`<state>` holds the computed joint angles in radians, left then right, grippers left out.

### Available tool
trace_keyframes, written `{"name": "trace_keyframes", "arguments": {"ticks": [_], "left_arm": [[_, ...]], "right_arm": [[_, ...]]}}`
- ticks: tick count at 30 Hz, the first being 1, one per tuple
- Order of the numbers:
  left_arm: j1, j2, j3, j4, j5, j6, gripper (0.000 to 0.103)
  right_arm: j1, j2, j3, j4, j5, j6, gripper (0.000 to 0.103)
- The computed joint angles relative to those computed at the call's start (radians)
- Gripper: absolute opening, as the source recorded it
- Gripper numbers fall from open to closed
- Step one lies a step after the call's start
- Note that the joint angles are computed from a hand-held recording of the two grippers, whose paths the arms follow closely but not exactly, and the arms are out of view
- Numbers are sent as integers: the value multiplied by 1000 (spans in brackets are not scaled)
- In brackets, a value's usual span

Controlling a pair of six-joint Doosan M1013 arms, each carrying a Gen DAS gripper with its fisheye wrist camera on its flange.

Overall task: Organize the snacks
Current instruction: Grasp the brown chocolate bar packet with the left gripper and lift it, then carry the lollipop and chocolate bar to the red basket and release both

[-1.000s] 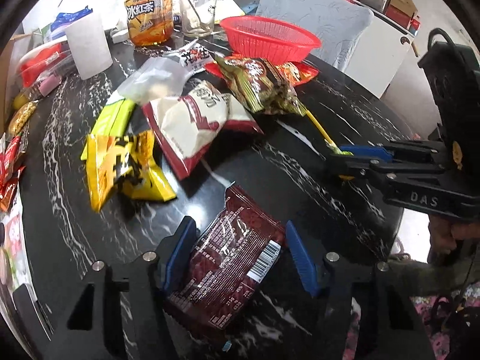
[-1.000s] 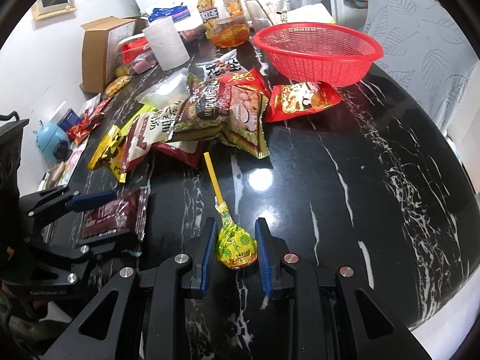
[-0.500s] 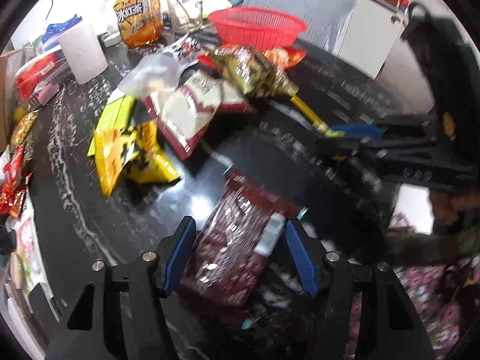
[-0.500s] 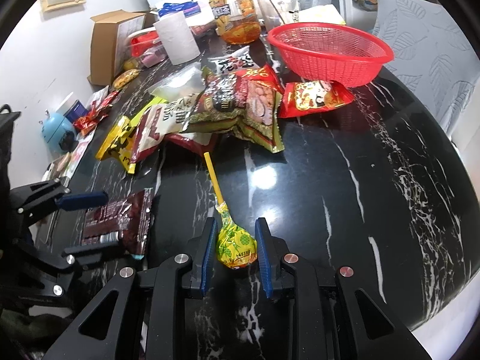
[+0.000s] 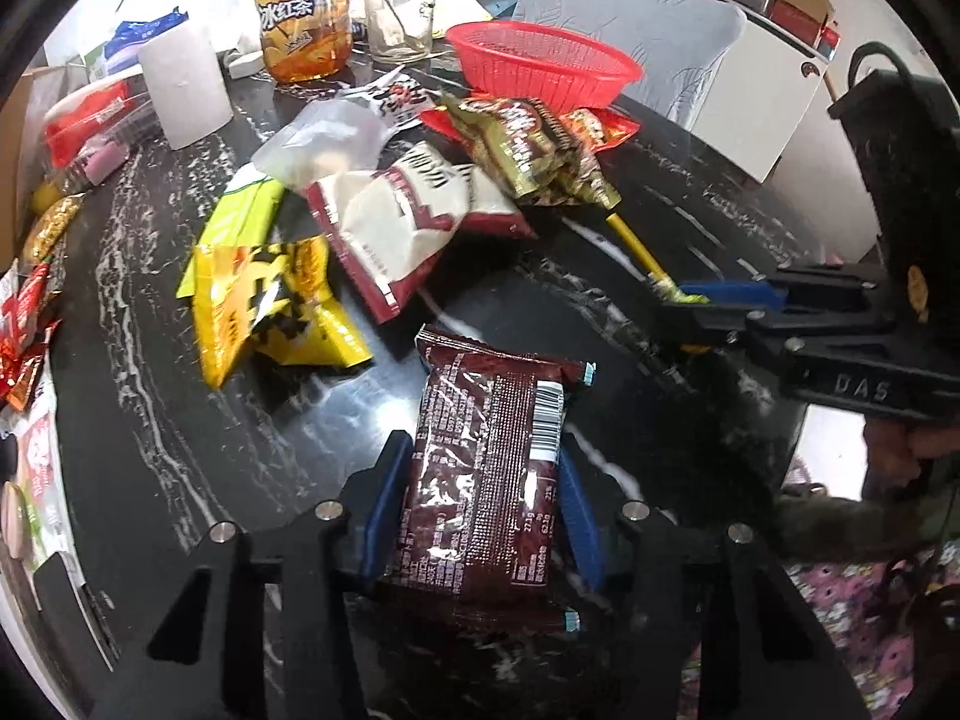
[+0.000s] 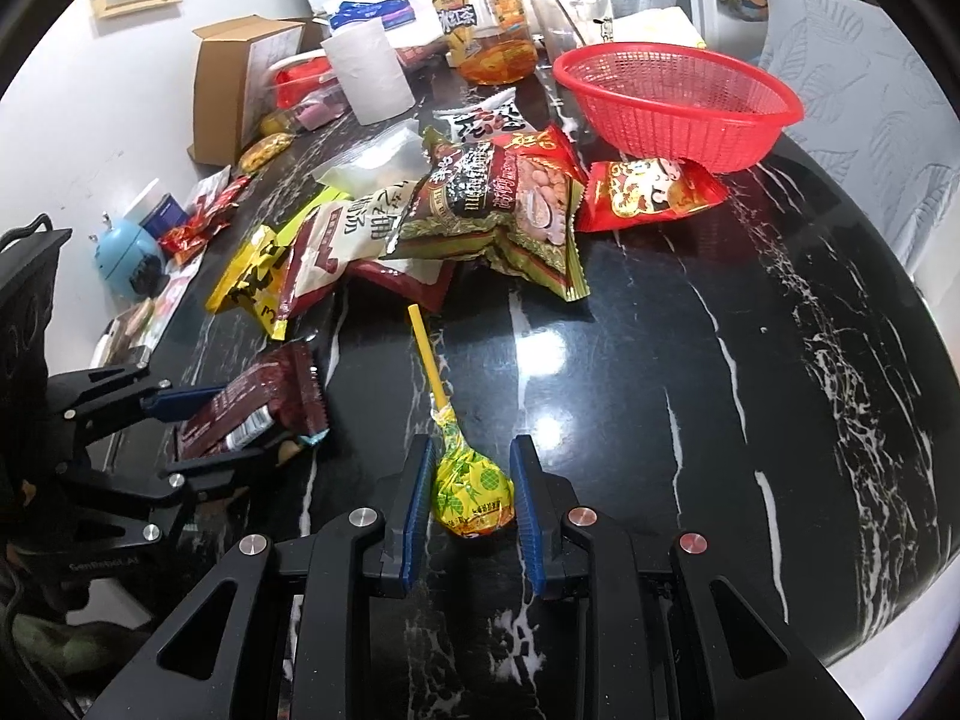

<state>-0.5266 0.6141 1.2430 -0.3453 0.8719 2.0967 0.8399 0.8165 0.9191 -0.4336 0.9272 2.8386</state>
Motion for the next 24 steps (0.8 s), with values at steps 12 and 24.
{"name": "trace_keyframes", "arguments": {"ticks": [12, 24], "left_arm": [[-19, 2, -59, -146, -40, 78, 47], [-59, 105, -282, -183, -42, 85, 47]], "right_arm": [[-6, -59, 73, -51, -79, -2, 25], [-45, -123, 120, -263, -70, 63, 25]]}}
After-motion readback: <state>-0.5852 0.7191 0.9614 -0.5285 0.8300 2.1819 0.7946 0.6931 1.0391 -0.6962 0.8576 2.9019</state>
